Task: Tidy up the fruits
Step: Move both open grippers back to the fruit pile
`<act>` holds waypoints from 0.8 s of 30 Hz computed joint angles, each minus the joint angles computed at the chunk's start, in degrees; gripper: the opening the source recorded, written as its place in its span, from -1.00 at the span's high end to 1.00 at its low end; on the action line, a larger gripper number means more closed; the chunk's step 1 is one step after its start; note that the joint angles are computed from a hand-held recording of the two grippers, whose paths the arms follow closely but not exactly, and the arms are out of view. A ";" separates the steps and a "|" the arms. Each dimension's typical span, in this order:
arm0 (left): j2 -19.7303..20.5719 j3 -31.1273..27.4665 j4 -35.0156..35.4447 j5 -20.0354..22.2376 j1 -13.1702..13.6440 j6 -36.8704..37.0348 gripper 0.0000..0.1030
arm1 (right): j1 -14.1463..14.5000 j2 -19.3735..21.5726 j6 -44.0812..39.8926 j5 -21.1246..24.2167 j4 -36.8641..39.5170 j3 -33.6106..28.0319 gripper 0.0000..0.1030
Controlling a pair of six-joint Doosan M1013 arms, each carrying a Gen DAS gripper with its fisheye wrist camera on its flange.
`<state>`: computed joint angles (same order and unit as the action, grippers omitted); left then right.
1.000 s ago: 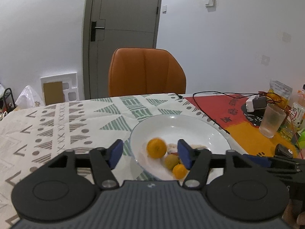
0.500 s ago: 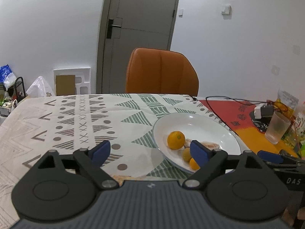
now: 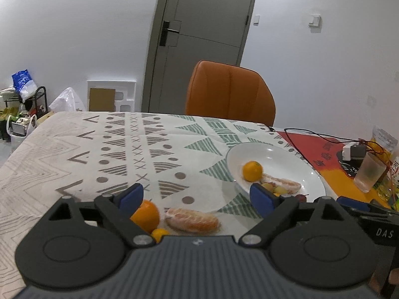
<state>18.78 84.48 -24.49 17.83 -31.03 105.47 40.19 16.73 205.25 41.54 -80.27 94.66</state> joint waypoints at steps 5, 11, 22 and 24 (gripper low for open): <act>-0.55 1.08 7.26 -0.98 0.12 -7.35 -0.91 | 0.20 0.39 -0.27 -0.84 0.25 -0.50 -1.00; -0.99 1.99 8.87 -1.46 0.71 -9.64 -0.91 | 0.46 1.06 -1.75 -1.39 1.06 -1.34 -1.00; -1.61 3.57 12.72 -1.76 1.85 -14.54 -0.91 | 0.61 2.04 -4.66 -3.10 2.44 -2.41 -1.00; -1.53 3.60 12.10 -1.36 2.13 -14.08 -0.91 | 0.60 2.28 -5.59 -3.67 2.92 -2.73 -1.00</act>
